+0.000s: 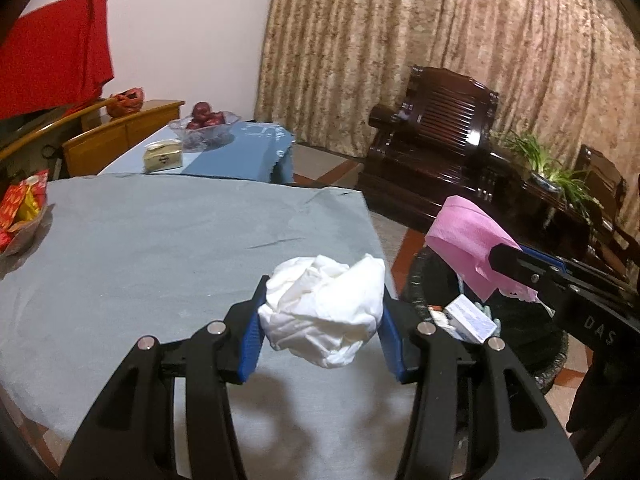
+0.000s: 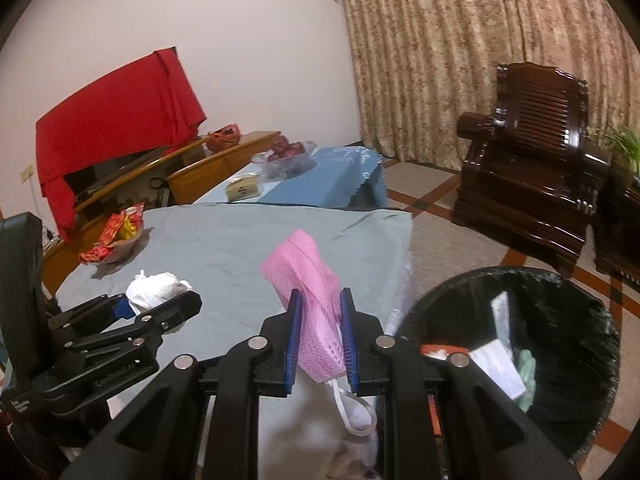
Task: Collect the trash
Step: 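Carry the white tissue and pink mask over the black bin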
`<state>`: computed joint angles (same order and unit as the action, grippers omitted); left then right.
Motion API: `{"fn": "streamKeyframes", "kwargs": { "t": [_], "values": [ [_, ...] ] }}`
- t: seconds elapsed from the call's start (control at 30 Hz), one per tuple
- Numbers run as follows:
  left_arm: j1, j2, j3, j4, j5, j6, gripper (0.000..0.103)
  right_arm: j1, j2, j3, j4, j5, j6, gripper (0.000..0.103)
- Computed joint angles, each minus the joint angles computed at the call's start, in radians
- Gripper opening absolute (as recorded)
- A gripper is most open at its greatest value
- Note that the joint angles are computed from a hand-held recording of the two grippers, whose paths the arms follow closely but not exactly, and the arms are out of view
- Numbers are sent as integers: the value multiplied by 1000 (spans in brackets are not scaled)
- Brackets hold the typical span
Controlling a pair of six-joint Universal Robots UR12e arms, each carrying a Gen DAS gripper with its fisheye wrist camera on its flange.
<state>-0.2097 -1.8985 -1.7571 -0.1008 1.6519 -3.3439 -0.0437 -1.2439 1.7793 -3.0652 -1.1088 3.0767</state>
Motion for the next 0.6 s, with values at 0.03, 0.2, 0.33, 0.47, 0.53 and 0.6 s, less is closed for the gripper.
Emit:
{"fn": "streamKeyframes", "kwargs": {
  "t": [0.03,0.2,0.33,0.47,0.53,0.6],
  "values": [
    [-5,-5,6,-1,-5,5,48,-4,-3,4,-3,-5,1,19],
    [-31,-37,50,-5,-30,37,48,-32,-13,22,-28,-26,12,19],
    [-47,-64,85,-5,-54,62,48,-56,-16,28,-38,-50,25,19],
    [-61,-94,122,-9,-79,77,48,-80,-16,30,-45,-73,32,19],
    [-68,-111,144,-15,-90,88,48,-89,-14,28,-47,-85,33,19],
    [-77,-129,167,-22,-100,99,48,-98,-10,24,-44,-99,33,19]
  ]
}}
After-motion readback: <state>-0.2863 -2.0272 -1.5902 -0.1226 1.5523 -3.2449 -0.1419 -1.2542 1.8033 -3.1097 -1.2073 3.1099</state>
